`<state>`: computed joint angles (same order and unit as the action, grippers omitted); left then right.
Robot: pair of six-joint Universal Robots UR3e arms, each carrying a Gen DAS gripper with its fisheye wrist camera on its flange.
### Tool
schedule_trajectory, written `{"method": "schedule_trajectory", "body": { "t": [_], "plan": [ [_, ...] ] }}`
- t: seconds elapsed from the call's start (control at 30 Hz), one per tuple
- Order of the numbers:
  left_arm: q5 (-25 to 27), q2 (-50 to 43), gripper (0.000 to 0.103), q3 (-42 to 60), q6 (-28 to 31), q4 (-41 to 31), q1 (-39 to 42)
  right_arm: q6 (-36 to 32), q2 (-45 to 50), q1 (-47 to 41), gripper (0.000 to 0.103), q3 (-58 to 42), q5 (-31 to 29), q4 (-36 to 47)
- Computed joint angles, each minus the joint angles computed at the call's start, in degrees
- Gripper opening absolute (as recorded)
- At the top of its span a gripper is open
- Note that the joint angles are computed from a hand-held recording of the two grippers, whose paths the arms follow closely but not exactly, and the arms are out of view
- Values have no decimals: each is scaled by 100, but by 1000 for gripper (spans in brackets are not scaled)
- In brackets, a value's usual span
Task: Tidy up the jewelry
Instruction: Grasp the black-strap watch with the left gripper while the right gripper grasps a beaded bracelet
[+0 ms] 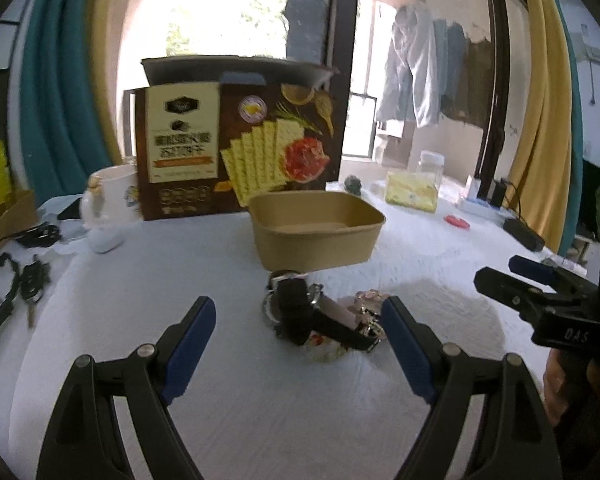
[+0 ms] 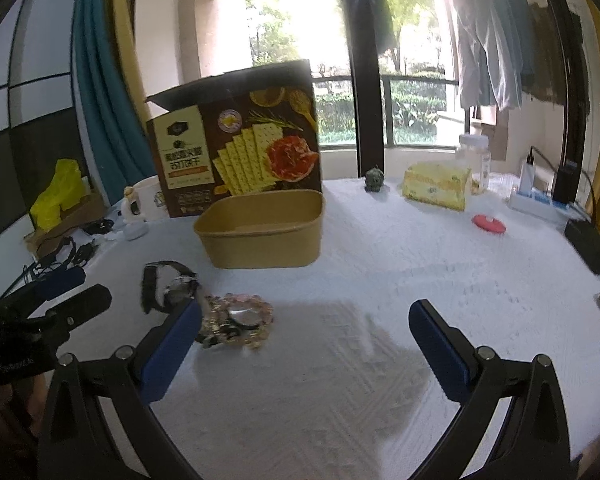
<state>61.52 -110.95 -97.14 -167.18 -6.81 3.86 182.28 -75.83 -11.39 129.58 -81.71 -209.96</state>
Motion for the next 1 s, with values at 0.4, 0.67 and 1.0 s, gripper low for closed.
{"method": "schedule_trajectory", "body": {
  "t": [0.4, 0.67, 1.0],
  "plan": [
    [183, -1507, 53, 2807, -83, -2153, -277, -106, 158, -1036, 103, -487, 1014, 833],
    [-202, -1862, 24, 3497, 100, -2915, -98, -286, 410, -761, 103, -1356, 1071, 1864],
    [-861, -1479, 23, 3085, 277, -2699, 380, -365, 1187, -50, 80, -2993, 992, 3492]
  ]
}}
